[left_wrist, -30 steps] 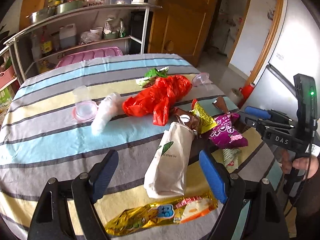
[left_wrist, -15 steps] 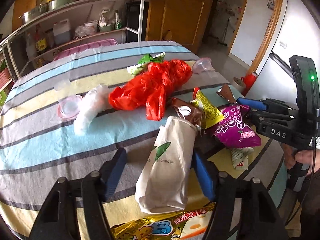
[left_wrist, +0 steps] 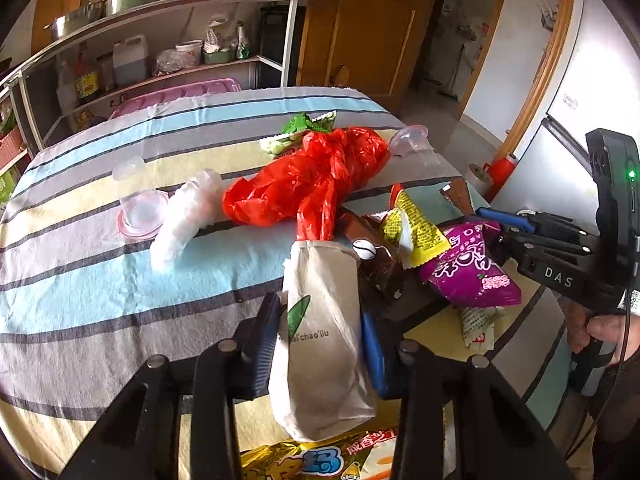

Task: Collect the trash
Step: 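Carry the paper bag and brown wrapper to the bin and release both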

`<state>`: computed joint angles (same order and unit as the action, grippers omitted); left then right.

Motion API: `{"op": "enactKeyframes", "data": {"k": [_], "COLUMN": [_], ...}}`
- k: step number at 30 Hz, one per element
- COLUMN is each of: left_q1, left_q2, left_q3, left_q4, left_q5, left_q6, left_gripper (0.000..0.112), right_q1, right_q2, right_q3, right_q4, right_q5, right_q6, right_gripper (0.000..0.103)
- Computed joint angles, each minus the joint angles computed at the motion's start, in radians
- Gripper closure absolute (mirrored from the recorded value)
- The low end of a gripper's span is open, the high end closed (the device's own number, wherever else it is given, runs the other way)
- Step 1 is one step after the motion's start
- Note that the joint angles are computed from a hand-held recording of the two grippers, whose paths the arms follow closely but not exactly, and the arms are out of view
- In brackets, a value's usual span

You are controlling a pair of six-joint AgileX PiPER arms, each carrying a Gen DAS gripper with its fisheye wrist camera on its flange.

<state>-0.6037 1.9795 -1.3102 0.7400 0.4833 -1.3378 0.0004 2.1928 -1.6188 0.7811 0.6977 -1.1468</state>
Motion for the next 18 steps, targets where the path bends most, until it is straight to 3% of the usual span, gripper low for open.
{"op": "enactKeyframes", "data": {"k": [1, 18], "left_q1": [-0.004, -0.049], "left_q2": [-0.002, -0.059], "left_q3": [0.001, 0.001], "left_q4": [0.015, 0.099], "left_q5": [0.008, 0.062], "left_q6": [-0.018, -0.102], "left_gripper": [0.072, 0.072], "right_q1": [-0.002, -0.052], "right_q2": [-0.003, -0.074], "right_q3": [0.003, 0.071], "right_q4": [0.007, 0.129], "right_q5": [0.002, 0.042], "right_q6": [-0.006, -0.095], "right_gripper": [0.093, 0.093]}}
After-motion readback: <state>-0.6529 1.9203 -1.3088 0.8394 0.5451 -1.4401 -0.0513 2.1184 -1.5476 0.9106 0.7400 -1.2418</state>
